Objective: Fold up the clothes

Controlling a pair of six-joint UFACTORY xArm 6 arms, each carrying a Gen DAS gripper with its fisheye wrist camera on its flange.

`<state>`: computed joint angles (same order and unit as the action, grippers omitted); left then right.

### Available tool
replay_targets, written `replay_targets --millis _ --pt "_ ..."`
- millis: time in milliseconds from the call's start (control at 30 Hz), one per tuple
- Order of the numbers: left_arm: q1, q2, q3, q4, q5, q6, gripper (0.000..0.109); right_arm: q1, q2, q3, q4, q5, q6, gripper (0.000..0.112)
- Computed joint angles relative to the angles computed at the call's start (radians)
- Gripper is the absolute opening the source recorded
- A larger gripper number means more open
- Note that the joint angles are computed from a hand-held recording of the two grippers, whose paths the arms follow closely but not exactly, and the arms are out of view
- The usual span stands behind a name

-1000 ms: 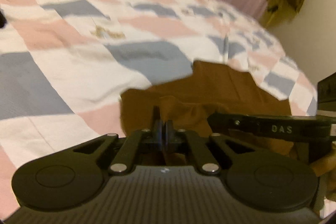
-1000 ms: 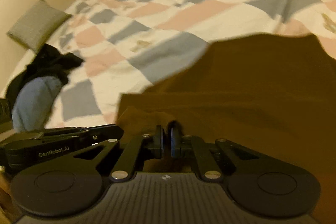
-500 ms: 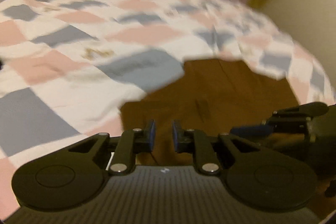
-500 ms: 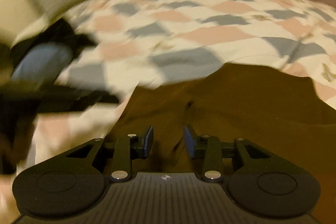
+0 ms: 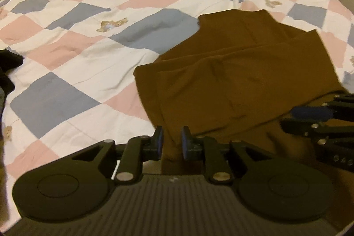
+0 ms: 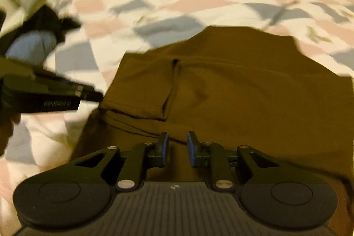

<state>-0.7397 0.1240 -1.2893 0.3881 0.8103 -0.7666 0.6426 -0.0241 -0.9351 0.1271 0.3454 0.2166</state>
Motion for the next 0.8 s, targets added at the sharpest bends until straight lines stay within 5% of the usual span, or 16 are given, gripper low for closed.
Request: replay_targets --millis 133,267,367,467,500,633,800 --pt "-0.038 -0.022 -0.03 -0.002 0.047 0.004 0.027 -0.026 -0.135 0.09 -0.142 0.051 0.189 0.038" --pt "-0.045 -0.043 -0.012 -0.026 0.006 0.051 0.032 -0.062 -0.237 0.158 -0.132 0.11 0.188 0.046" --pt "-0.012 -0.07 0.048 -0.072 -0.097 0.18 0.036 -0.116 -0.3 0.21 -0.02 0.157 -0.001 0.055" --pt "0.041 -0.064 0.073 -0.145 -0.186 0.411 0.063 -0.202 -0.308 0.211 0.045 0.218 -0.197 0.055" --pt "0.056 -0.043 0.054 -0.16 -0.193 0.478 0.063 -0.236 -0.307 0.208 0.056 0.233 -0.254 0.055" --pt "0.12 0.119 -0.117 -0.27 -0.174 0.743 0.064 -0.368 -0.214 0.117 0.143 0.254 -0.434 0.055" --pt "0.178 0.324 -0.361 -0.457 -0.049 1.003 0.068 -0.475 -0.036 -0.085 0.375 0.306 -0.677 0.075"
